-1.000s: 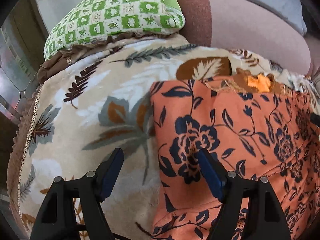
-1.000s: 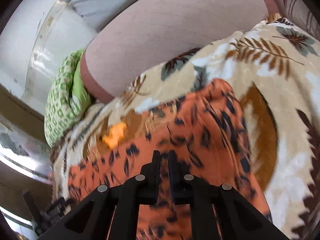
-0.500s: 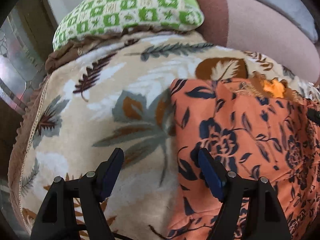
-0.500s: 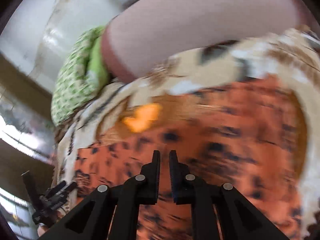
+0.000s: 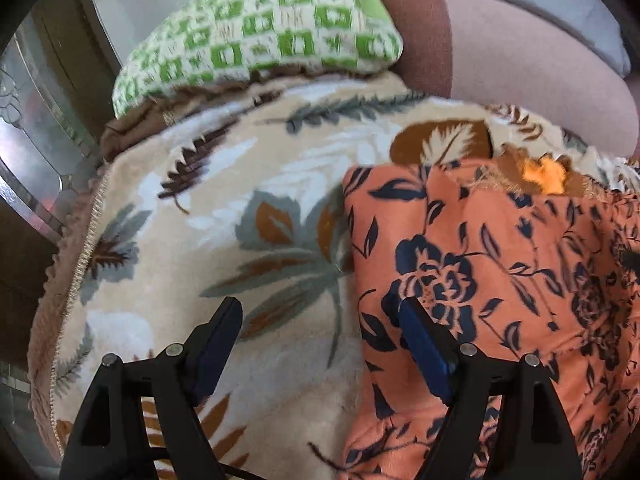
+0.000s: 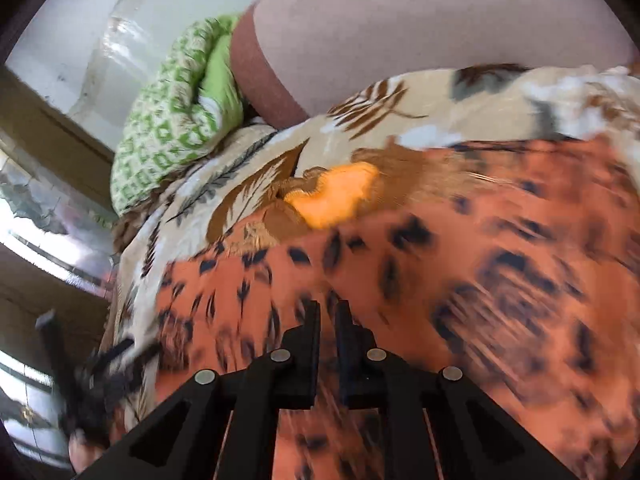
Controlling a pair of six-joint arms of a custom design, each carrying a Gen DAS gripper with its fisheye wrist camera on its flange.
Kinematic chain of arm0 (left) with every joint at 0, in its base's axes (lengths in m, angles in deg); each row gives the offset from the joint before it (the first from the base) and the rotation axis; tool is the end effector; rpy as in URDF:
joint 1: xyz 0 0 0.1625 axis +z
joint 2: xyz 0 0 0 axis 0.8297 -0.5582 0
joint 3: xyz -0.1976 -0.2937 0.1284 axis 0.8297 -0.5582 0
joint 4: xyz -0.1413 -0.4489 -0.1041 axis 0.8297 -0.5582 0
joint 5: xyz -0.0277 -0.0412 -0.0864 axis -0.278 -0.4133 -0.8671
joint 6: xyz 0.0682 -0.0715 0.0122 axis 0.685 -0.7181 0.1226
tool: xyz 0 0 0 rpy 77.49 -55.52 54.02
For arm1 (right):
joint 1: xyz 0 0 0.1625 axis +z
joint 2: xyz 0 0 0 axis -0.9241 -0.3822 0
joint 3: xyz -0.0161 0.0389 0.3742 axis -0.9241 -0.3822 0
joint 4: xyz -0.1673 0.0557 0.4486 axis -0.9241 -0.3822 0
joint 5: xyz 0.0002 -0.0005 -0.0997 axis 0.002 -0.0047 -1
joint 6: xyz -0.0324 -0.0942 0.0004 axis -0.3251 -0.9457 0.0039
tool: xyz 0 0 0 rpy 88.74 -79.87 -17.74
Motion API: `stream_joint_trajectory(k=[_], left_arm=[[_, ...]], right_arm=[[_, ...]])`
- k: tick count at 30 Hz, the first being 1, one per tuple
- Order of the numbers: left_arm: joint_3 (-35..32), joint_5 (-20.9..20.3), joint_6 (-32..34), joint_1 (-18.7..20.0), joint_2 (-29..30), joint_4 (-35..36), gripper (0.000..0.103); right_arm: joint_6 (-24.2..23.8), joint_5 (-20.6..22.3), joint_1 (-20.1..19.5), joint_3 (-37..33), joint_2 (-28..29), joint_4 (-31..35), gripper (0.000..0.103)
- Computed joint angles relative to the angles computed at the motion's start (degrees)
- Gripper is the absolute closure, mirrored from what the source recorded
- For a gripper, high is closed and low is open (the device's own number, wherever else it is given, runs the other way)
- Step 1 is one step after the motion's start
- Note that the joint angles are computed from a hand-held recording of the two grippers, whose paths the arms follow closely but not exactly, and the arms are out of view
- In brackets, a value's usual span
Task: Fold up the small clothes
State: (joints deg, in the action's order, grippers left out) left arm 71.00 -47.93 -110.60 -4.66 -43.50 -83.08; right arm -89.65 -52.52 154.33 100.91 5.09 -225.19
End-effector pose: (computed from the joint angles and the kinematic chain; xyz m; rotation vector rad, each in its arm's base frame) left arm -0.2150 -0.6160 0.1356 0.3018 2.1894 -0.5518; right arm 0.0800 -0.6145 0.2594 0.0960 -2.8137 0.6887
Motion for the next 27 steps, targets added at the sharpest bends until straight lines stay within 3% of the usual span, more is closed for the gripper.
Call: stream_joint_trajectory(k=[3,5,10,14,19,22,24,27], left_arm=[[3.0,-0.7,0.3,-1.8,-2.7,-1.2,0.022],[5.6,-2.8,-0.3,-2.9,-4.8,-0.8,0.022],[11.2,-8.6,-9.7,-4.6,-9.2,11.7,0.022],[19.0,-9.9,-14.3,-8.8,-17.0,16.3,0.022],[25.3,-10.1,-21.7,-16.4,-28.7,30.3,0.022],[28.2,-11.5,-26.2,-20.3,-36.1,38.1,0.022],[29.7,-13.8,-29.8,-22.2,-40.7,42.2,0.022],[30.5,-16.5,-34.6,-23.3,-44.6,47.3,0.022]], right_arm=[[0.7,-1.4,-1.1,7.2,-10.0,2.8,0.093],[0.5,-5.1,-2.3,12.8,-17.2,5.2,0.093],[2.0,-10.0,-5.9,21.9,-28.3,10.3,0.093],[0.1,-7.5,-8.0,28.3,-39.7,14.6,0.093],[-1.9,-4.6,-9.9,32.5,-54.7,22.3,0.093],[-5.0,0.8,-15.4,33.6,-66.1,28.4,0.093],[-6.7,3.8,-19.6,33.5,-70.5,32.5,0.093],[-8.1,4.6,-23.9,32.2,-72.7,37.0,0.093]])
